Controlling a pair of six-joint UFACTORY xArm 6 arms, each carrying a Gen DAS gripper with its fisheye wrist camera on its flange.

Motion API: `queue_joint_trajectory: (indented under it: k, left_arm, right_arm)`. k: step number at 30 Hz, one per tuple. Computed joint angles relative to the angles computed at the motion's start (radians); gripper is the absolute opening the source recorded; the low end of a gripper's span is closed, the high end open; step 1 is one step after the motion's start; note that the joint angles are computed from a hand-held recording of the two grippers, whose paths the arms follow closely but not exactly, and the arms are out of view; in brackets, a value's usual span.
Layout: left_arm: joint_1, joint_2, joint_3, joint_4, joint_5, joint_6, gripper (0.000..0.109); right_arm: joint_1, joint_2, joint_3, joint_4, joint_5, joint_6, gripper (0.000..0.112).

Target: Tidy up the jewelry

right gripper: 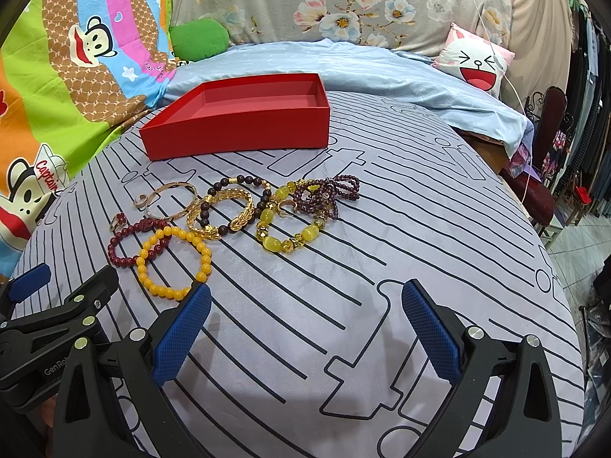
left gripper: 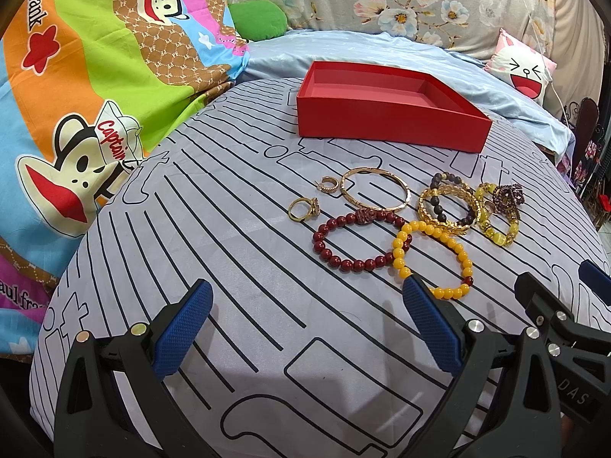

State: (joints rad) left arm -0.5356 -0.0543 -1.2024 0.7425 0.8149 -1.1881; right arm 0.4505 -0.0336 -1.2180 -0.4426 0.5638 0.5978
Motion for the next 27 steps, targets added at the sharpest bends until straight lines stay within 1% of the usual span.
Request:
queue_joint_trajectory:
  k: [27]
  left_arm:
    - [0.0, -0.001, 0.001, 0.001, -0.001, 0.0, 0.095]
  right_arm:
    - [-0.002, 0.001, 0.0, 0.009, 0.002, -0.006, 0.097]
